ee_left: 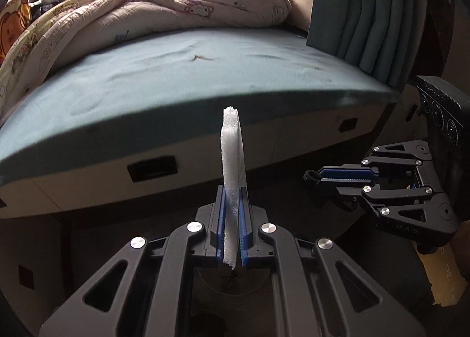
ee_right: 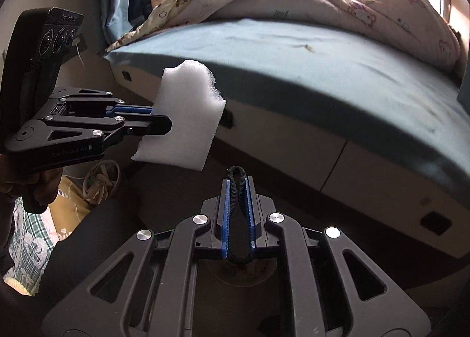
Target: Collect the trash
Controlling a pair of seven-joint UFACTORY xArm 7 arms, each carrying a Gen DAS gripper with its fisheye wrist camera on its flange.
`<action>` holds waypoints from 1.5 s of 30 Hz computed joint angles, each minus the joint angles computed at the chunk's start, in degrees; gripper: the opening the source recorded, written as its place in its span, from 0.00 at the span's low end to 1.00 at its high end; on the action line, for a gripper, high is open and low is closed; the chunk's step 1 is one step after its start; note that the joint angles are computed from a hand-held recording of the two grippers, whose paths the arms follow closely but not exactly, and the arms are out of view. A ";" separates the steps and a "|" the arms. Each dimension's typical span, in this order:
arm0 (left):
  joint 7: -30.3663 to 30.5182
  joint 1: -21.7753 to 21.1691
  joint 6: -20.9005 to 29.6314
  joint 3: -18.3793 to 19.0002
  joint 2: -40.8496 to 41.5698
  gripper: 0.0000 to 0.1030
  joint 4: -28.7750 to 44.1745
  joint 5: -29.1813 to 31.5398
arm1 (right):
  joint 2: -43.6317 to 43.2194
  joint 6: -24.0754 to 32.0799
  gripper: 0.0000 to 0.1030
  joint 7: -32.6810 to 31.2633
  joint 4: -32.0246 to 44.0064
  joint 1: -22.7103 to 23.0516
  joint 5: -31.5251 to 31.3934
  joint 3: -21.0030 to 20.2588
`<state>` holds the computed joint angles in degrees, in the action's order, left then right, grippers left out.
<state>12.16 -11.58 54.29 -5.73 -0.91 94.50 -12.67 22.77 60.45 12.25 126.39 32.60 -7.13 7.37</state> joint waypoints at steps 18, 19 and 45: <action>2.77 -2.42 -16.58 -2.08 10.74 0.07 -24.23 -0.72 | -4.07 -24.14 0.09 4.40 -37.95 -4.17 0.95 1.90; 3.07 -2.51 -16.64 -2.26 11.53 0.07 -24.13 -0.04 | -2.46 -21.62 0.09 4.50 -36.44 -3.73 -0.25 1.48; -2.51 1.94 -14.80 -0.19 9.58 0.94 -20.46 2.20 | 14.61 -11.76 0.93 -2.85 -19.51 -2.93 5.68 0.45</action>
